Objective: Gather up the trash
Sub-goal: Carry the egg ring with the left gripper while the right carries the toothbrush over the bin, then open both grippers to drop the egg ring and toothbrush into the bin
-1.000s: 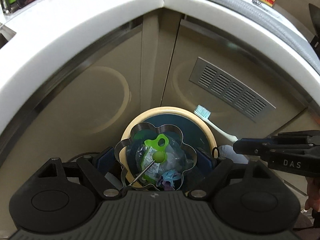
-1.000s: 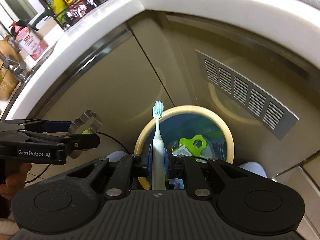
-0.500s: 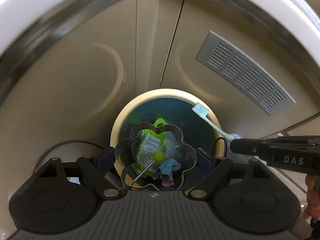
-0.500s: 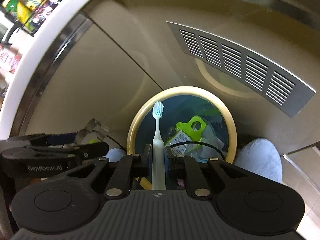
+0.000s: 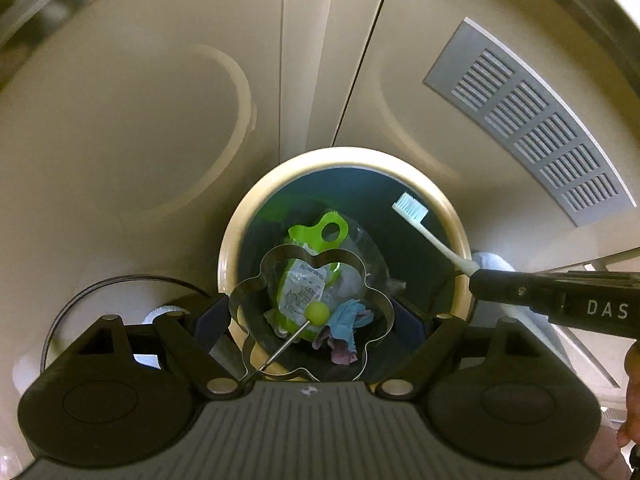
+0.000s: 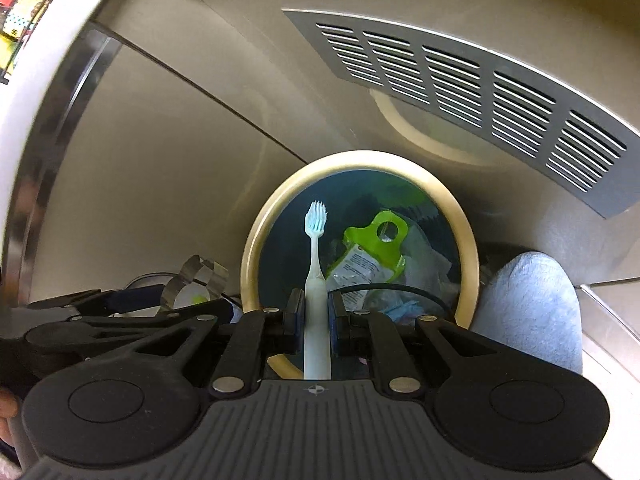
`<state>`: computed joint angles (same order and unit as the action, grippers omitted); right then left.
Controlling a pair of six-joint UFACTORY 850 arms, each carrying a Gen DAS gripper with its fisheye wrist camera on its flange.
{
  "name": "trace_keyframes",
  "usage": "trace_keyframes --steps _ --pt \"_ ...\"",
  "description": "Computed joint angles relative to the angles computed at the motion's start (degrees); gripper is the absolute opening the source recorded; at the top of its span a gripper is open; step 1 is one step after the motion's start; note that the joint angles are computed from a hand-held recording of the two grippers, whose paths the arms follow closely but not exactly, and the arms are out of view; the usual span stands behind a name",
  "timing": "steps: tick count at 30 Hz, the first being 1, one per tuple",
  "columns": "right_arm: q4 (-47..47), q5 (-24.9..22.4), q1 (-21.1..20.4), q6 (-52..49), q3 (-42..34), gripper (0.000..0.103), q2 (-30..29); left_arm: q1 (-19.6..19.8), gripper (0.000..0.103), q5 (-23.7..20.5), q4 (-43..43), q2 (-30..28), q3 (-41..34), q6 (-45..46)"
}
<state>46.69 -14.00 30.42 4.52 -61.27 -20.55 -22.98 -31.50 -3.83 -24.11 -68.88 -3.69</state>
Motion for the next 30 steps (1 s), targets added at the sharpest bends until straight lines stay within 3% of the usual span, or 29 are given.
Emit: trace_keyframes --steps 17,25,29,30 --pt "-8.99 -3.48 -0.83 8.24 -6.07 0.014 -6.53 -0.24 0.089 -4.43 2.37 -7.01 -5.16 -2.19" --pt "-17.57 -4.52 -0.71 16.13 -8.87 0.014 -9.32 -0.74 0.089 -5.87 5.10 -9.82 -7.07 -3.85" --pt "-23.99 -4.28 -0.61 23.54 -9.72 0.017 -9.92 -0.66 0.092 -6.70 6.38 -10.84 -7.86 -4.53" --pt "-24.58 -4.16 -0.67 24.62 -9.77 0.026 -9.97 -0.51 0.094 -6.87 5.84 -10.94 -8.01 -3.84"
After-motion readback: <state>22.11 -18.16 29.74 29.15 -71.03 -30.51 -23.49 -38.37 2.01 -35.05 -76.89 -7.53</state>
